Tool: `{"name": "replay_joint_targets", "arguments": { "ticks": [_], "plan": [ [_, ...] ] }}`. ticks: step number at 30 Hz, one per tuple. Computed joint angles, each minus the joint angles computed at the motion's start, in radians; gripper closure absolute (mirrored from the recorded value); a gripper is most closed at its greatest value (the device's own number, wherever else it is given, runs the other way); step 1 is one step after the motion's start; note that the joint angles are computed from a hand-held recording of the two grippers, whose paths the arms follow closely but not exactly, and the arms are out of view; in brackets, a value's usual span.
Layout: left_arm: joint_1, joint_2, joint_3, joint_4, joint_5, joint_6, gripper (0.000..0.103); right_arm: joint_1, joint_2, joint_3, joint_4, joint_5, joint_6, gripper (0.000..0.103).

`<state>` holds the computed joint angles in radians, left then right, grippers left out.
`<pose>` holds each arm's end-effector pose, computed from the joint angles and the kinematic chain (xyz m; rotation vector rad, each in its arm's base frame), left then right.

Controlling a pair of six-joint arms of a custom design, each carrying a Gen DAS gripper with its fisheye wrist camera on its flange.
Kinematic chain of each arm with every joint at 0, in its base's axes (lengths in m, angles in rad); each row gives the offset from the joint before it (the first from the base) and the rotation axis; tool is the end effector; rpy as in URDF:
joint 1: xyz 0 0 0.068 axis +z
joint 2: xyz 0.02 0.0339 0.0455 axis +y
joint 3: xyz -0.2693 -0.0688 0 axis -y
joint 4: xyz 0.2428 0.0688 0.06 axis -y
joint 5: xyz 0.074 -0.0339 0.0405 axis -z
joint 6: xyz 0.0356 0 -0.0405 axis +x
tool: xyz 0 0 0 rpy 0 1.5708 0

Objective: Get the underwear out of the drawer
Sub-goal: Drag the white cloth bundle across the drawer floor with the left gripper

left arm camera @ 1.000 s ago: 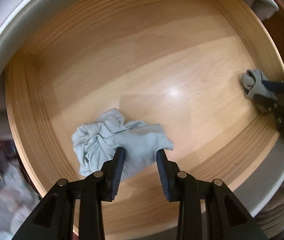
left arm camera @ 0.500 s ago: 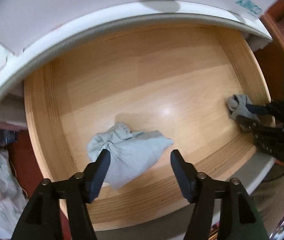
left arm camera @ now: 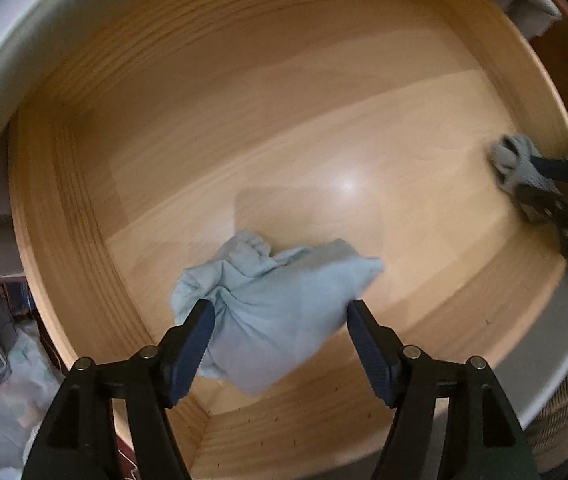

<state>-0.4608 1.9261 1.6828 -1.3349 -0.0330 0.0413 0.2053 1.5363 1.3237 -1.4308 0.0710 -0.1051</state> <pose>0.3256 -0.1604 0.2561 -0.7804 -3.0423 -0.0531 0.2480 0.0491 0.2808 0.4785 -3.0330 0.1145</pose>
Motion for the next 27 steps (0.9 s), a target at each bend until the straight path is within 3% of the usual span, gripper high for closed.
{"name": "replay_joint_targets", "arguments": {
  "ticks": [6, 11, 14, 23, 27],
  "plan": [
    [0.011, 0.050, 0.060, -0.020, -0.048, -0.045, 0.027, -0.001, 0.002, 0.004, -0.001, 0.000, -0.001, 0.071],
    [0.001, 0.037, -0.011, 0.035, -0.074, -0.103, 0.026, 0.001, 0.003, 0.004, -0.002, 0.001, 0.000, 0.070],
    [0.033, 0.032, 0.029, -0.019, -0.059, -0.121, 0.026, 0.000, 0.004, 0.004, -0.001, 0.002, 0.000, 0.070],
    [0.059, -0.004, 0.040, -0.056, -0.038, -0.158, 0.053, 0.000, 0.030, 0.039, -0.023, 0.014, 0.005, 0.069],
    [0.079, -0.110, -0.111, 0.001, -0.016, -0.177, 0.059, 0.010, 0.046, 0.054, -0.029, 0.016, 0.017, 0.069]
  ]
}}
